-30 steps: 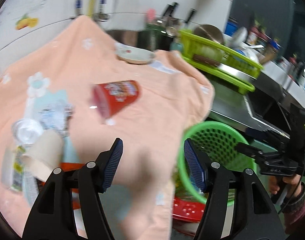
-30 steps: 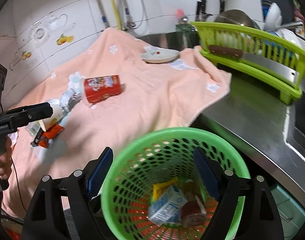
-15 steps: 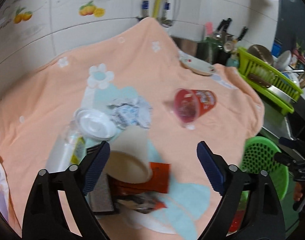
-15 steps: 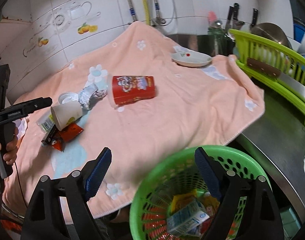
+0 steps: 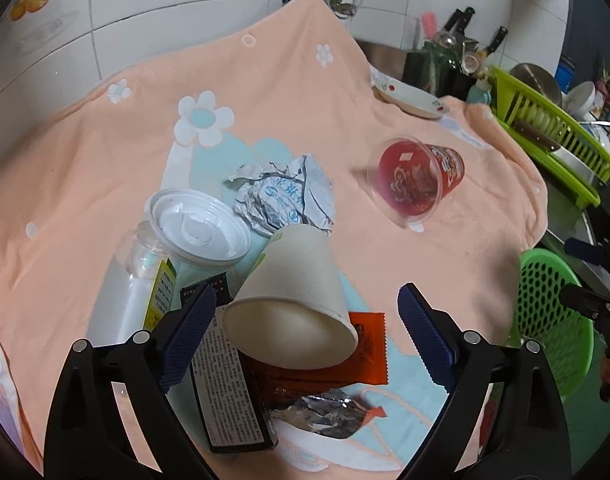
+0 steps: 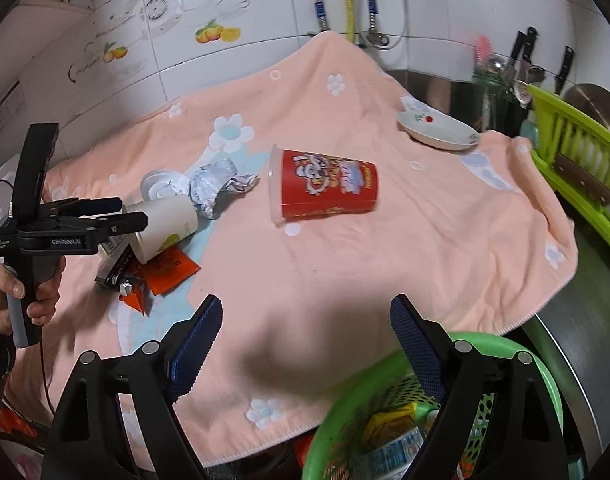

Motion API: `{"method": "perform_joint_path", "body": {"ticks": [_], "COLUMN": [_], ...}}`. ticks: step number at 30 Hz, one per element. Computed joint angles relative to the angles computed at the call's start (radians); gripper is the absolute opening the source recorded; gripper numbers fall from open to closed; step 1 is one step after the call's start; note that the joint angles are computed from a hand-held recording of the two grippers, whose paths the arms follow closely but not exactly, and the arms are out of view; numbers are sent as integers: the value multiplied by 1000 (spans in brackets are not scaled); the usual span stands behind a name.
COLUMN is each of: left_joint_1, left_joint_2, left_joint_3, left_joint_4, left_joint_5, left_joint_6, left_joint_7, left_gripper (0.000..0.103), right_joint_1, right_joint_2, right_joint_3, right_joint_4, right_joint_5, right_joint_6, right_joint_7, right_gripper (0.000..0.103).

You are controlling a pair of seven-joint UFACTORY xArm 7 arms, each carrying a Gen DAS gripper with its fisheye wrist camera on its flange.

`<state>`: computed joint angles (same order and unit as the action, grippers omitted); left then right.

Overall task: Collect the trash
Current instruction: 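Move the left gripper back to the towel onto the white paper cup, then close the left gripper on the white paper cup while the right gripper grasps the red cup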

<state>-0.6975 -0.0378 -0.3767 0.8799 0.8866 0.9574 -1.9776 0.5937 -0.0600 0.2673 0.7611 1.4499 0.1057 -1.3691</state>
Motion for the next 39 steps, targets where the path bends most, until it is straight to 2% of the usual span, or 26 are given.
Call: {"method": "perform_joint_path", "body": {"ticks": [7, 16, 20, 23, 25, 28, 35, 39], "left_joint_1": [29, 55, 62, 63, 65, 66, 60, 59], "left_joint_2": [-2, 3, 9, 19, 22, 16, 2, -14], "left_joint_3": [23, 35, 38, 42, 46, 48, 37, 27], "left_joint_4": [-26, -36, -36, -33, -38, -50, -50, -54], "left_joint_5": [-24, -42, -45, -61, -63, -49, -18, -10], "left_joint_6": [-76, -132, -147, -151, -165, -179, -160, -151], "left_joint_7": [57, 113, 129, 145, 142, 115, 83, 72], "left_gripper": [92, 91, 87, 79, 69, 67, 64, 64], "right_joint_1": [6, -10, -25, -40, -54, -63, -98, -87], "right_joint_2": [52, 120, 152, 173, 185, 210, 262, 293], "right_joint_3": [18, 52, 73, 87, 99, 104, 137, 126], "right_joint_4": [38, 91, 116, 129, 136, 148, 182, 204], "right_joint_5": [-101, -222, -284, -347, -394, -498, -639, -732], "right_joint_6": [-15, -26, -42, -53, -62, -79, -111, -131], "right_joint_7": [80, 181, 224, 274, 305, 380, 502, 606], "right_gripper": [83, 83, 83, 83, 83, 83, 83, 83]}}
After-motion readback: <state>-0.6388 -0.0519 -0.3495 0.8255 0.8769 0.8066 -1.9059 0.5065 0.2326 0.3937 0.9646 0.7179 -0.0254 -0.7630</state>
